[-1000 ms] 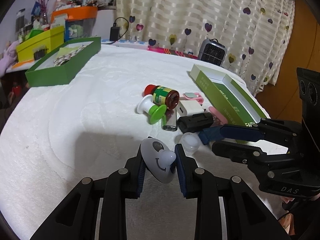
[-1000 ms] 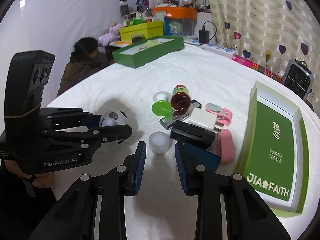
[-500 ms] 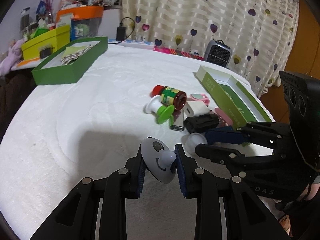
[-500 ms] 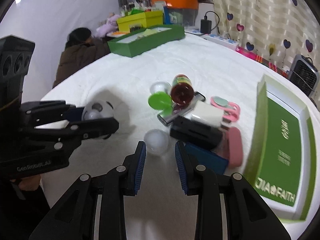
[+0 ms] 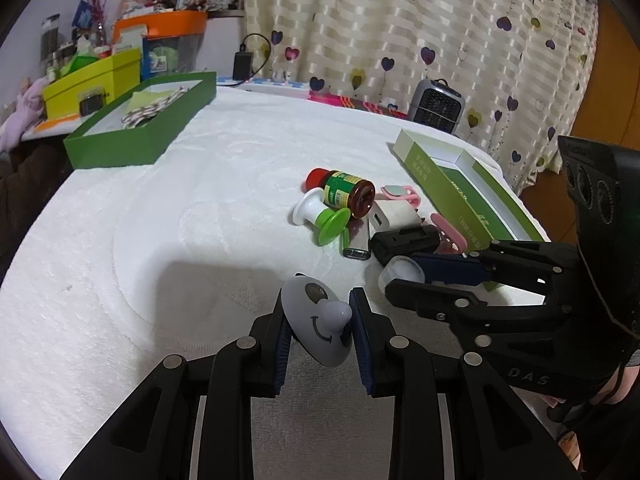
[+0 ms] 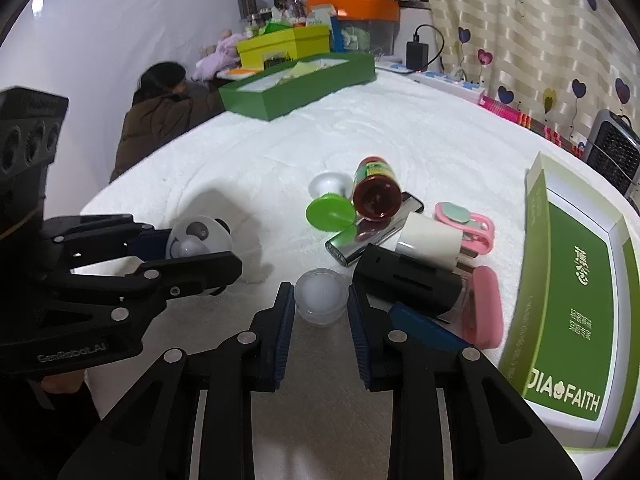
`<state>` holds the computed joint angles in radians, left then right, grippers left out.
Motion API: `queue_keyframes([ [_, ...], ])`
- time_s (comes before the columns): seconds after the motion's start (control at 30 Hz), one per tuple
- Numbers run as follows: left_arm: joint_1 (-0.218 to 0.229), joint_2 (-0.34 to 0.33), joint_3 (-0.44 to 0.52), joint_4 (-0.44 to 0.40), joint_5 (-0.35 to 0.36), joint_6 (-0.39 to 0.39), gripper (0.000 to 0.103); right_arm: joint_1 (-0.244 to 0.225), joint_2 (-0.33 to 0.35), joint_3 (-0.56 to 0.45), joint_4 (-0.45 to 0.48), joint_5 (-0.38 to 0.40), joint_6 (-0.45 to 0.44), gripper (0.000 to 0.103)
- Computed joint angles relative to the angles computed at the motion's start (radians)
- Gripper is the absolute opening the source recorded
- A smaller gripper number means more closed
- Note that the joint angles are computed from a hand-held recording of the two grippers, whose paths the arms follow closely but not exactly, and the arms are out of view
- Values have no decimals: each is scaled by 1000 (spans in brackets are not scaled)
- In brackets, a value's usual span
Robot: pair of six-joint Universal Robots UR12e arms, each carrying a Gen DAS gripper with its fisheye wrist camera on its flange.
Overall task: Organize rigid objects
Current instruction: 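Carry the panda ball and frosted cup with both grippers into the green box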
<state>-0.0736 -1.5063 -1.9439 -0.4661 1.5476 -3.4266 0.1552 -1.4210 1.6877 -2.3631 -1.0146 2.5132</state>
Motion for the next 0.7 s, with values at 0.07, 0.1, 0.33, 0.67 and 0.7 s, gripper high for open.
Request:
queue_keyframes([
  [0.07, -4, -2, 3, 1, 2, 3, 27, -8, -6, 7, -10, 18, 8, 28],
  [0.1, -6, -4, 6, 0, 2, 4, 27, -13, -10, 10, -14, 27, 12, 28],
  [0.33, -25, -20, 31, 1, 0, 22, 27, -42, -30, 29, -39, 77, 50, 28],
  [0.67, -62, -66, 91, 12, -25, 75, 27, -110, -55, 58, -118, 131, 155, 28],
  [0.7, -67, -72, 98, 10, -26, 82, 27, -116, -56, 60, -127, 129, 162, 28],
])
